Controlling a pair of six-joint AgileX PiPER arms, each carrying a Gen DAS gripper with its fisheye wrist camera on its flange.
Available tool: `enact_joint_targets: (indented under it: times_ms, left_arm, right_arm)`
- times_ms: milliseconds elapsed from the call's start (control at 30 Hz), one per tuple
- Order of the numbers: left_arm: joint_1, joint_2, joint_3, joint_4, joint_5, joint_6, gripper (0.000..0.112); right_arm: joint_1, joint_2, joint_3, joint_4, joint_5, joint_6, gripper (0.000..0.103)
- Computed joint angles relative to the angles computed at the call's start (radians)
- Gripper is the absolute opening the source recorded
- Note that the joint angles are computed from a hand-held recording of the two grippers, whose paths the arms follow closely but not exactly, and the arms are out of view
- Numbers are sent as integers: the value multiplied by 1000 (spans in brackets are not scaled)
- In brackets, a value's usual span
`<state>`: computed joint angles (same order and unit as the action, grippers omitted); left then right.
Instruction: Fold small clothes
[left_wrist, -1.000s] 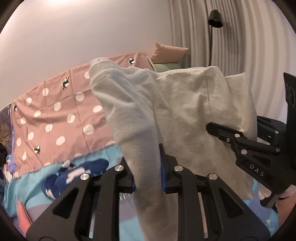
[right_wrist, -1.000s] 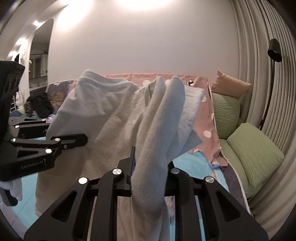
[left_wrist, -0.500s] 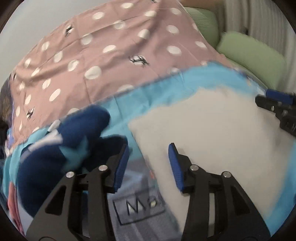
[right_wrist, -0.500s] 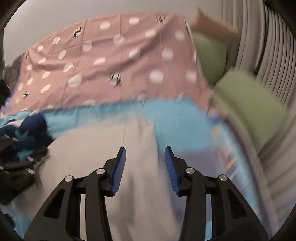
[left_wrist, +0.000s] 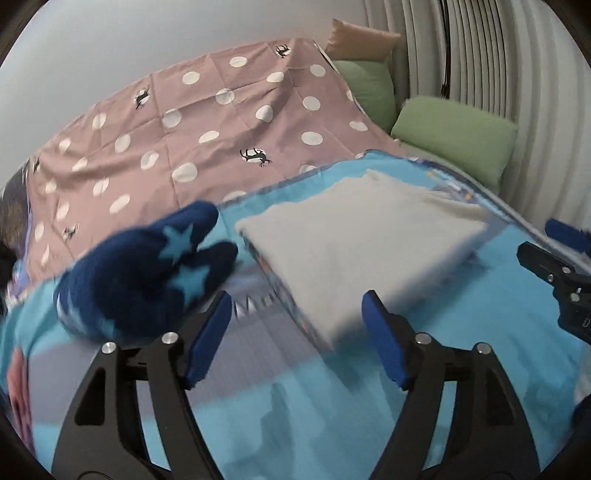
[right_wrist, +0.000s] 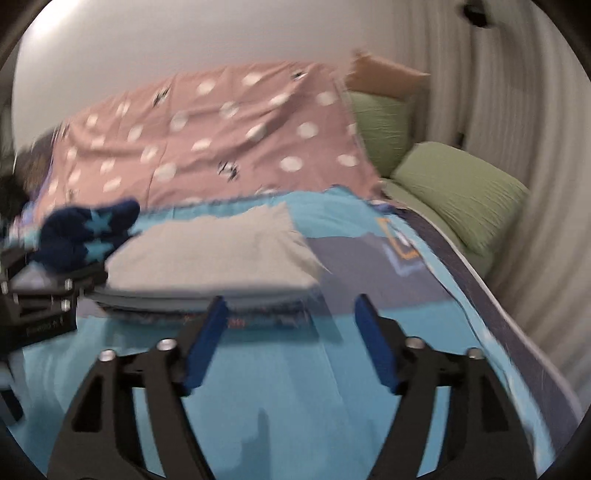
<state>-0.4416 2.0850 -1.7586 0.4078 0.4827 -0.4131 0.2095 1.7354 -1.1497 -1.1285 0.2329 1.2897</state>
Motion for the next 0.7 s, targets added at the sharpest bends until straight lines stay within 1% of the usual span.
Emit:
enact_joint_targets:
  times_ms: [33,67,100,133,167,200,267,300,333,400,467,533,567,600,633,667,700]
  left_arm:
    - [-12,-62,95,49,-39,-72,79]
    - [-22,-104,156,93,-60,-132,82]
    - [-32,-146,212,136,-79,-193,83]
    - [-46,-201,281,197,-103,-275,86]
    - [-63,-242,336,280,-121,-375,90]
    - [-87,-296,394,368,-127,-475,91]
    - [-133,-374,478,559,-118,-675,97]
    - [-163,-412,520,650,-101,-775,97]
    - [-182,-439,551,700,-93,-835,98]
    - [-223,-500,606,747,-69,-910,100]
    - [-282,-578,684,816,-23,-1020,101]
    - [-338,-636,741,862,44,-1092,101]
    - [-371,-664,772,887,88,-1128,101]
    - [-419,-693,811,929,149,-1180,101]
    - [-449,-714,843,963,181,-1219,101]
    - [-486,-739,886,1006,215,-1268,101]
    - [-519,-759,928,1045,246,-1311,101]
  right_arm:
    - [1,-34,39,-10,-4,31,75]
    - [-1,-72,77,-2,-11,44,75]
    - [3,-122,129,-28,-12,97,75]
    - [10,-164,170,-70,-9,160,75]
    - [15,-195,199,-88,-7,188,75]
    - [31,-241,237,-111,3,228,75]
    - [78,-306,295,-217,34,367,75]
    - [112,-344,323,-227,60,386,75]
    - [146,-379,346,-223,85,385,75]
    - [218,-442,386,-226,148,402,76]
    - [289,-513,430,-199,204,403,81]
    - [359,-572,460,-169,266,401,84]
    - [405,-600,479,-177,314,423,85]
    - [452,-615,495,-200,368,459,85]
    - [491,-622,507,-219,413,489,86]
    - [561,-633,527,-237,496,524,88]
    - [601,-635,538,-241,539,539,89]
